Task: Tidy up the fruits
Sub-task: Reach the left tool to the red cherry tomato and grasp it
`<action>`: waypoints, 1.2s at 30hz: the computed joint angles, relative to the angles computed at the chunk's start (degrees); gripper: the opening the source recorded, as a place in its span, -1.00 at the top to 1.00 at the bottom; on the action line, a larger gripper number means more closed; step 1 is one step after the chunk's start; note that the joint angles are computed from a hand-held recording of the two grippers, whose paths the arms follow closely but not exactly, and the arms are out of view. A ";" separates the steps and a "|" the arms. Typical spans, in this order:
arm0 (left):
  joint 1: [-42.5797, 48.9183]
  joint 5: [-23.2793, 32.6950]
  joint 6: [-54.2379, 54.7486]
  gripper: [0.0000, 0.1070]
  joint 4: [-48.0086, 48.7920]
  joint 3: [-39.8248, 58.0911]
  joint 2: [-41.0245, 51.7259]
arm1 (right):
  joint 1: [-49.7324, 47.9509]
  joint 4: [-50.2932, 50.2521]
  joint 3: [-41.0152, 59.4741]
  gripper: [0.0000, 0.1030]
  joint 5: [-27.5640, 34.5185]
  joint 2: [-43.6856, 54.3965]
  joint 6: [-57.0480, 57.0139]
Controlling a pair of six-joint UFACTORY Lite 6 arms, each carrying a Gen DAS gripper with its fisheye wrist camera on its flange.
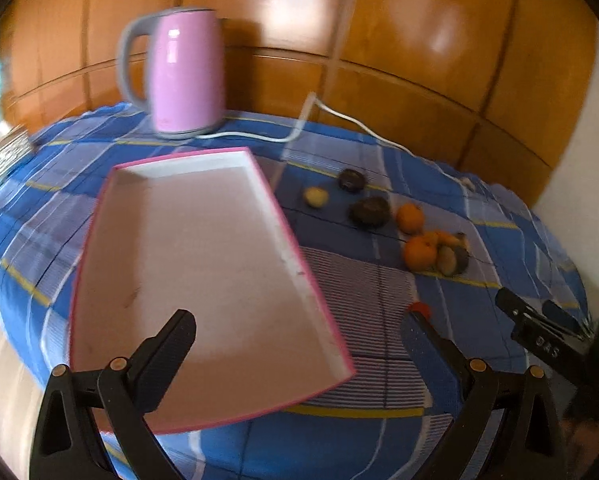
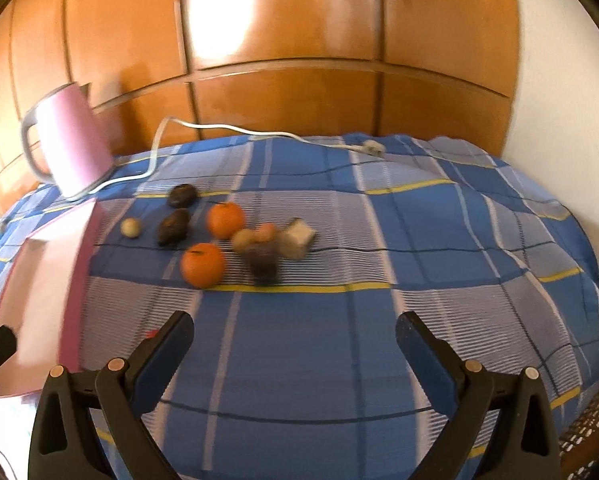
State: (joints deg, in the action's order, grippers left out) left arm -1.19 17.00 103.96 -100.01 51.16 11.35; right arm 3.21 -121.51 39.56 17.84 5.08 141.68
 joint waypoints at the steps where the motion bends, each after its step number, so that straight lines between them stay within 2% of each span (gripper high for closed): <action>1: -0.80 0.64 -0.06 -0.92 0.81 0.45 0.17 | -0.94 0.77 -0.04 -0.99 0.00 0.11 -0.89; 5: -4.26 3.31 -1.44 -0.92 5.75 2.98 1.57 | -6.12 -2.84 -1.17 -0.99 -1.46 0.63 1.99; 12: -11.76 -0.87 -1.94 -0.92 8.50 9.64 7.97 | -10.17 -6.12 -2.94 -0.99 -1.25 1.11 4.09; 15: -13.71 -1.25 -13.43 -0.92 21.17 14.37 11.52 | -11.04 -5.81 -2.93 -0.99 -1.11 1.45 3.41; 18: -15.64 -3.55 -18.56 -0.91 26.94 17.55 14.62 | -12.08 -7.91 -2.84 -0.99 -1.31 2.34 5.54; 21: -16.91 -5.16 -21.66 -0.72 30.50 19.66 17.25 | -12.91 -9.83 -2.99 -0.99 -1.41 3.14 7.29; 24: -18.04 -5.36 -32.66 -0.61 42.12 23.16 20.94 | -13.94 -11.82 -3.48 -0.99 -0.99 3.50 8.85; 29: -19.46 -6.77 -37.99 -0.41 48.94 25.08 24.01 | -16.37 -13.39 -3.37 -0.99 0.11 4.73 10.56; 32: -19.68 -6.63 -43.00 -0.17 54.32 26.69 25.94 | -17.86 -14.52 -3.18 -0.99 0.00 5.43 11.82; 33: -19.65 -6.68 -42.26 -0.08 53.69 26.86 26.44 | -18.25 -14.99 -3.07 -0.99 -0.10 5.73 12.32; 35: -19.15 -6.37 -35.28 0.01 46.32 26.48 26.62 | -18.63 -15.24 -3.05 -0.99 0.23 6.16 12.85; 36: -19.14 -6.73 -32.34 0.14 43.33 26.09 26.47 | -18.70 -15.26 -3.06 -0.99 0.46 6.38 12.96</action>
